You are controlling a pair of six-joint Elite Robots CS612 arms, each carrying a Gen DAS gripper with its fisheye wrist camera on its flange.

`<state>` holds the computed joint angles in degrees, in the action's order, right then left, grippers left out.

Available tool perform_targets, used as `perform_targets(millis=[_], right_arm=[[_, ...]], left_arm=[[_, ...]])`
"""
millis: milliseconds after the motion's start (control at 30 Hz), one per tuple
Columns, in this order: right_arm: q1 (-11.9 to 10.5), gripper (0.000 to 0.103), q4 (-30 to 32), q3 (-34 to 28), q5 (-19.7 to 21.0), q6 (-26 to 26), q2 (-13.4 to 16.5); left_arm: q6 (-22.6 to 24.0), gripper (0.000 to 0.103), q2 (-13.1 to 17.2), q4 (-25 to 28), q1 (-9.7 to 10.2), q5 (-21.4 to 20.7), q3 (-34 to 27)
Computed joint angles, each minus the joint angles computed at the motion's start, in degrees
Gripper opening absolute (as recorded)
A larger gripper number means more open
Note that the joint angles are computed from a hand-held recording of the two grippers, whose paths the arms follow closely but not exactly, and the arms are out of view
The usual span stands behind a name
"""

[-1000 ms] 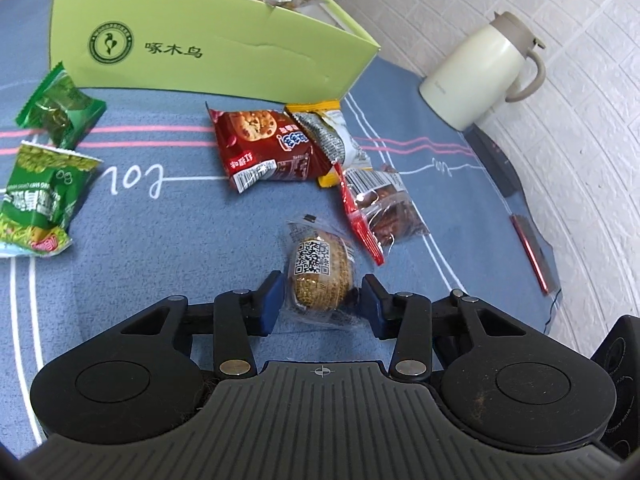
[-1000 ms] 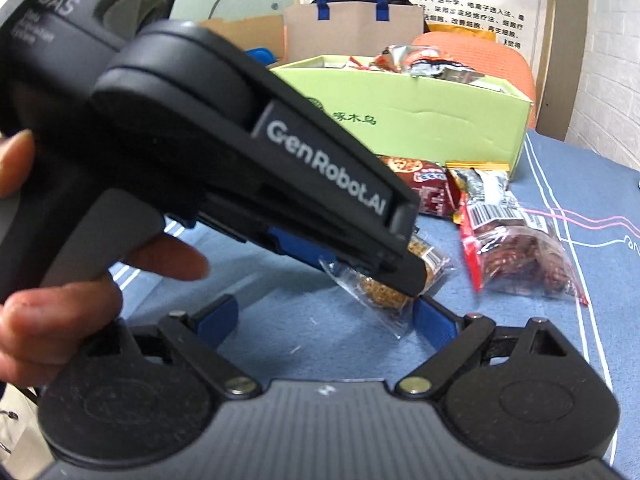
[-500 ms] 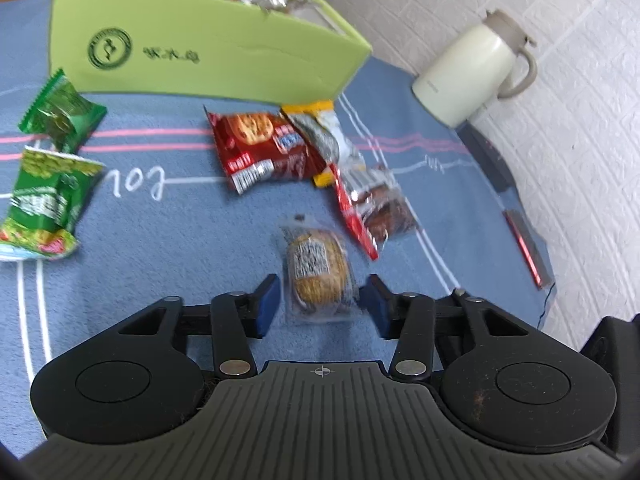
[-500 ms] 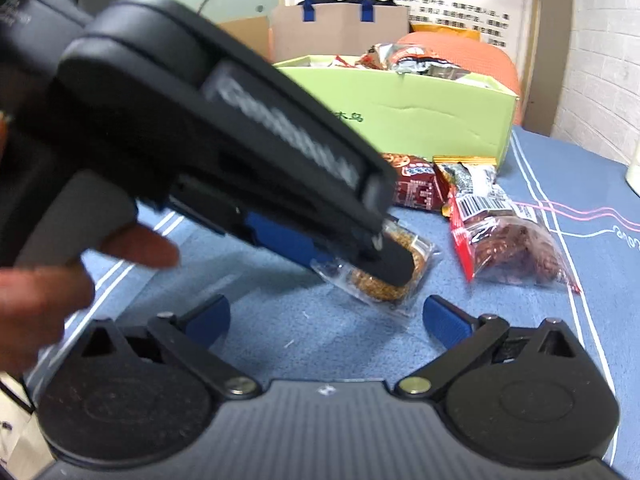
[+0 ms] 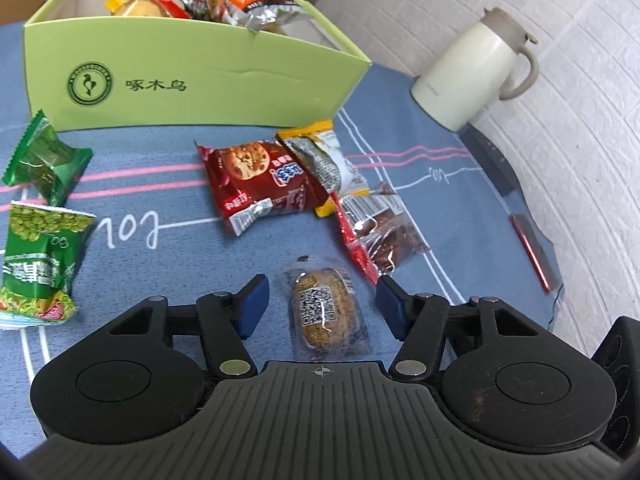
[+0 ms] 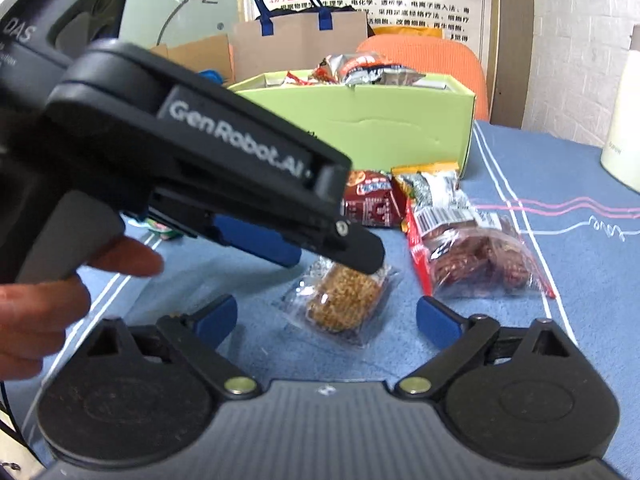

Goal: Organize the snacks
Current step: 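Move the left gripper to the QR-coded round pastry, then close the left gripper on the QR-coded pastry, then carry the pastry into the green box and open the left gripper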

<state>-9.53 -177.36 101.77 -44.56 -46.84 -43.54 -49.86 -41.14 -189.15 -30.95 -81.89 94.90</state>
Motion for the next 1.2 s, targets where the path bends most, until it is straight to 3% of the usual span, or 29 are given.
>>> perform_targets(millis=[33,67,167,233,300,333,367,400,433,567,700,833,933,1200], right_arm=[[-0.02,0.067,1.04,-0.02,0.22,0.02,-0.24],[-0.01,0.066,1.53,-0.05,0.43,0.45,-0.32],[0.44,0.07,-0.14,-0.5,-0.57,2.25,0.03],[0.64,0.081,-1.21,-0.77,-1.31,3.54,0.36],[0.59,0.081,-1.59,-0.59,-1.18,3.34,0.43],[0.59,0.08,-2.17,-0.36,-1.18,3.09,0.44],[0.5,0.076,-2.52,-0.28,-0.72,2.7,0.55],[0.38,0.063,-2.76,-0.07,-0.33,2.5,0.5],[0.23,0.058,-2.66,0.43,-0.01,2.04,0.25],[-0.49,0.057,-2.26,1.84,2.7,0.39,-0.78],[-0.31,0.057,-6.44,0.82,4.38,1.79,-0.89],[1.0,0.057,-9.29,-5.89,5.79,6.34,0.85],[2.76,0.057,-8.26,-13.29,5.3,9.06,3.04],[6.61,0.056,5.16,-32.81,4.13,10.61,11.11]], left_arm=[[-0.23,0.043,0.03,-0.11,0.03,-0.14,0.02],[-0.5,0.043,0.08,-0.15,-0.05,-0.03,0.02],[-0.86,0.042,0.2,0.14,-0.06,-0.2,-0.01],[-1.14,0.041,0.37,0.02,-0.03,-0.63,0.0],[-0.82,0.031,0.38,0.25,-0.35,0.44,0.02],[-0.44,0.013,0.43,0.62,-0.39,0.14,-0.06],[-0.42,0.009,0.56,0.19,-0.49,0.23,-0.02],[-1.16,0.008,0.68,-0.63,-0.48,-0.54,0.15],[-2.7,0.006,0.52,-1.16,-0.71,-0.08,0.63],[-3.95,0.005,-1.03,-2.02,-1.73,2.43,2.69],[-3.44,0.006,-2.16,-3.48,-1.5,3.7,2.62],[1.35,0.006,-2.17,-3.1,0.2,5.12,-1.83],[4.44,0.006,-1.21,0.29,2.22,5.87,-7.62],[7.35,0.006,4.05,11.75,7.44,5.34,-21.79]])
